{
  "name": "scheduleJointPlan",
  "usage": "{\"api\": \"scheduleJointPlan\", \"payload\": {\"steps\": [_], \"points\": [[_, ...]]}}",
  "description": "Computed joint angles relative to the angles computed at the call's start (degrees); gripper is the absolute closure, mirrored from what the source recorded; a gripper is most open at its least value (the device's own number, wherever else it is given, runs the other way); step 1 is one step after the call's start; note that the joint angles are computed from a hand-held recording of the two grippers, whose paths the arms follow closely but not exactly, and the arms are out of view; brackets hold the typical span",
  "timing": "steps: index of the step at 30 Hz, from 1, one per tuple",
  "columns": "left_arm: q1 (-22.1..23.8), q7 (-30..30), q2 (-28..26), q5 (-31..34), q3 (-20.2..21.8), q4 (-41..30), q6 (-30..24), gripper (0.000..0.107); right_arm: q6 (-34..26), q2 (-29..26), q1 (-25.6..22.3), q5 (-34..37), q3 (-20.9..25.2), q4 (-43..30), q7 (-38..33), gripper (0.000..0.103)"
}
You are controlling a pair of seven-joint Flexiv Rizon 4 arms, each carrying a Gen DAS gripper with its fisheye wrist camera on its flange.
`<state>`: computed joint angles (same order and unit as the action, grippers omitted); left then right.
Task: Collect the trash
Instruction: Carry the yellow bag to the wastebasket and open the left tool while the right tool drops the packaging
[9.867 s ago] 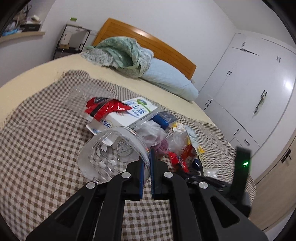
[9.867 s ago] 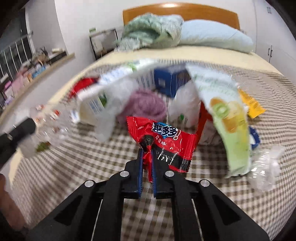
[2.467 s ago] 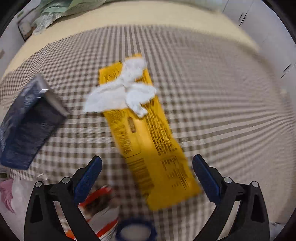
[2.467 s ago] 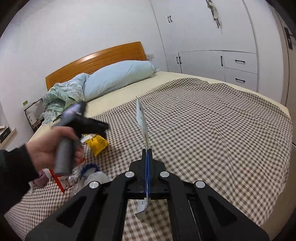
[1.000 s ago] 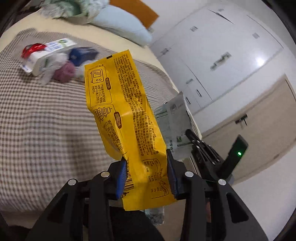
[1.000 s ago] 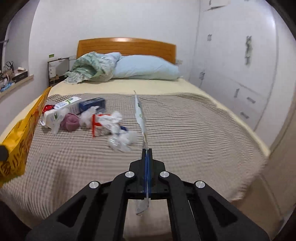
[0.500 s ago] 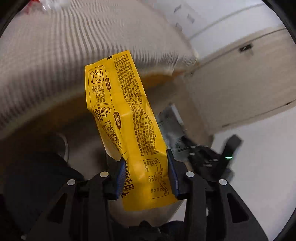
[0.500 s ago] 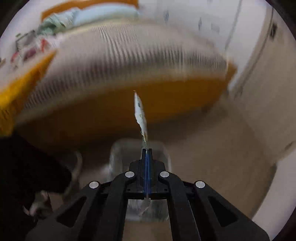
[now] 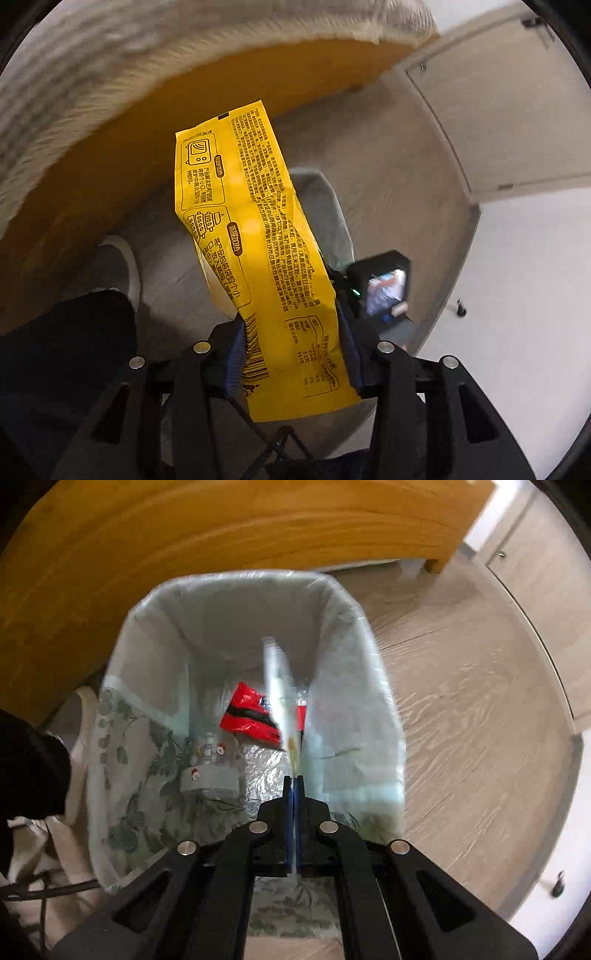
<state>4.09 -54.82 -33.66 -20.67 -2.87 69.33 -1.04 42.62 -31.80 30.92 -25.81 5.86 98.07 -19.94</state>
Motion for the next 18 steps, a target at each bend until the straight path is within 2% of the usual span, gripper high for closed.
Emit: {"api": "scheduleJointPlan", "payload": {"steps": [1, 2, 3, 5, 11, 13, 14, 16, 18], "points": [[-0.8, -0.1, -1.2, 0.7, -0.4, -0.8, -0.7, 0.062, -0.2, 1.3, 0.6, -0.9, -0.4, 1.3, 1.3, 0.080], [-1.7, -0.3, -2.9, 1.4, -0.8, -2.3, -1.5, 0.062, -0.4, 3.2, 1.6, -3.2, -1.3, 3.2, 3.6, 0.047], [-2.4, -1.1, -4.0, 3.0, -1.6, -2.7, -1.4, 0.062, 0.0, 4.7, 2.2, -5.4, -1.9, 5.0, 5.9, 0.037], [-4.5, -1.4, -4.3, 4.3, -0.4, -0.8, 0.0, 0.061, 2.0, 7.9, 2.2, -9.1, -2.4, 8.3, 10.8, 0.037], [-8.8, -6.6, -11.7, 8.4, -0.2, -5.6, -2.4, 0.057, 5.1, 13.3, 0.0, -14.4, -1.1, 14.6, 22.4, 0.037], [-9.5, -10.0, -14.0, 7.9, -0.3, -7.5, -4.1, 0.048, 5.5, 13.9, -0.6, -15.3, -0.4, 15.2, 24.5, 0.037], [-9.7, -11.5, -13.9, 7.8, 0.0, -6.6, -2.3, 0.037, 5.5, 14.2, -0.8, -15.9, -0.2, 15.6, 25.6, 0.037], [-10.4, -12.8, -13.7, 8.6, 0.4, -4.7, 2.3, 0.024, 4.9, 14.1, -1.4, -15.3, 0.4, 15.1, 25.3, 0.037], [-10.0, -12.5, -14.4, 8.6, -0.1, -5.0, 1.4, 0.020, 4.9, 14.9, -1.8, -14.9, 1.1, 16.2, 25.3, 0.037]]}}
